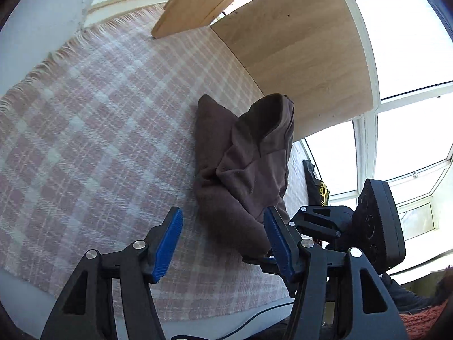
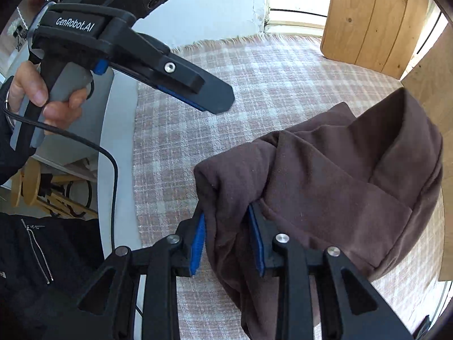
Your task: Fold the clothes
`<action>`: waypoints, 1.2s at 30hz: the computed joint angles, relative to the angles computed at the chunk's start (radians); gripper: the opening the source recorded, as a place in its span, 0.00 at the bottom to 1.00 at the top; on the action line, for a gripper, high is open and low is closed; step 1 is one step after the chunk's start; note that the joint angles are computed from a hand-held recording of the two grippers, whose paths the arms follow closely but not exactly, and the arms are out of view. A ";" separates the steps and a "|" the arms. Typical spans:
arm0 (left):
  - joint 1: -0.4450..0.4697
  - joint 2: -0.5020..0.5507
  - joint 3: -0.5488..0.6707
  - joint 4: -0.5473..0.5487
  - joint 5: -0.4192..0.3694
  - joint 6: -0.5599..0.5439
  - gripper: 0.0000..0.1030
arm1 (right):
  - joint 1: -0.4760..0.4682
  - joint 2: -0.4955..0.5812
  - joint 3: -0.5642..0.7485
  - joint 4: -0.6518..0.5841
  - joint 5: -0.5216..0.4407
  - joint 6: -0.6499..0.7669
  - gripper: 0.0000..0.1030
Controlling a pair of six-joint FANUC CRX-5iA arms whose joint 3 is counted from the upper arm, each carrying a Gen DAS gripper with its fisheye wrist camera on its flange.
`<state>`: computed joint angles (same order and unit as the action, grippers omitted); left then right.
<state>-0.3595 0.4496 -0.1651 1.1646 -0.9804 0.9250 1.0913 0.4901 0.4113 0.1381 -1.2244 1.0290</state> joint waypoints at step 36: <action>-0.214 0.043 0.185 -0.428 0.361 0.469 0.32 | -0.484 -0.011 0.095 -0.432 -0.049 0.578 0.55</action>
